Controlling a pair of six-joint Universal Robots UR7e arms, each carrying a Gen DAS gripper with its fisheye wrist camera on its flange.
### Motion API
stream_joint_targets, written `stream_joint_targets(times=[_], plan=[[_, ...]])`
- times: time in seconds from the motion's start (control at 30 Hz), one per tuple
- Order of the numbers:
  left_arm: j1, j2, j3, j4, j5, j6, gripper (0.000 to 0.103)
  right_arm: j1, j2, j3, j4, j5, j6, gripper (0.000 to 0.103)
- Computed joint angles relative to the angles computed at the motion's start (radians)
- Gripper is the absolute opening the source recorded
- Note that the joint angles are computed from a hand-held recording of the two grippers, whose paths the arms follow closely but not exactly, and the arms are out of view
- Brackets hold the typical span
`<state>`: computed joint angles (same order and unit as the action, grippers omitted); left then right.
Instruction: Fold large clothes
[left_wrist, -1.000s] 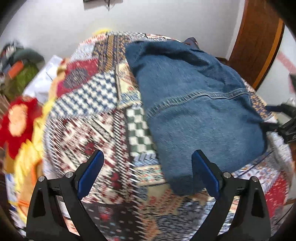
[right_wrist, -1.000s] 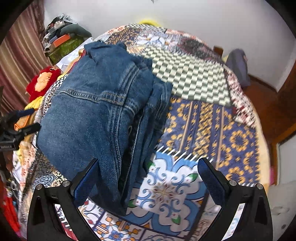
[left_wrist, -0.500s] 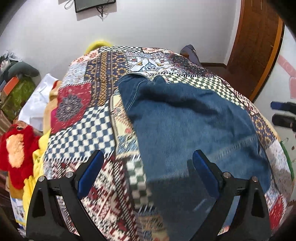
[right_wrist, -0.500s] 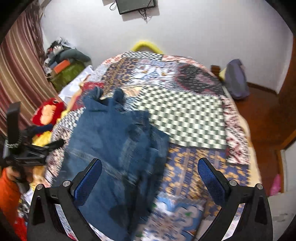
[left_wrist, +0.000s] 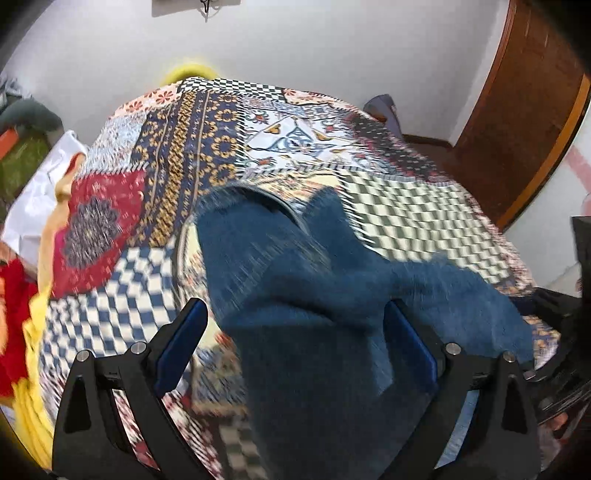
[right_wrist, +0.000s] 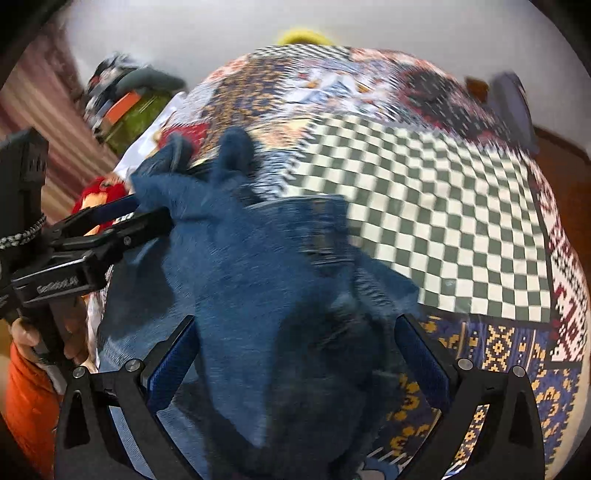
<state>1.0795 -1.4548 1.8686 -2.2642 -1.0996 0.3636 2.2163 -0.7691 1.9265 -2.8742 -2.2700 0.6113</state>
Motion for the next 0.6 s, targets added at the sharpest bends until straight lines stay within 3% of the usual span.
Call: stream_joint_targets(times=[0.1, 0.23, 0.33, 0.4, 0.6], plan=[[0.017, 0.024, -0.027, -0.015, -0.014, 0.026, 0.099, -0.017, -0.036, 0.046, -0.036, 0.011, 0.003, 0.103], [0.023, 0.016, -0.044, -0.037, -0.024, 0.050, 0.099, -0.003, -0.074, 0.085, -0.028, -0.028, -0.003, 0.103], [0.002, -0.001, -0.028, -0.120, 0.074, 0.046, 0.099, 0.018, -0.102, 0.095, 0.019, -0.073, 0.022, 0.103], [-0.007, -0.023, -0.028, -0.129, 0.121, 0.027, 0.099, 0.043, -0.124, 0.099, 0.065, -0.107, 0.050, 0.103], [-0.024, -0.148, 0.012, -0.078, 0.114, 0.113, 0.099, 0.176, -0.134, 0.049, 0.295, -0.307, 0.100, 0.103]])
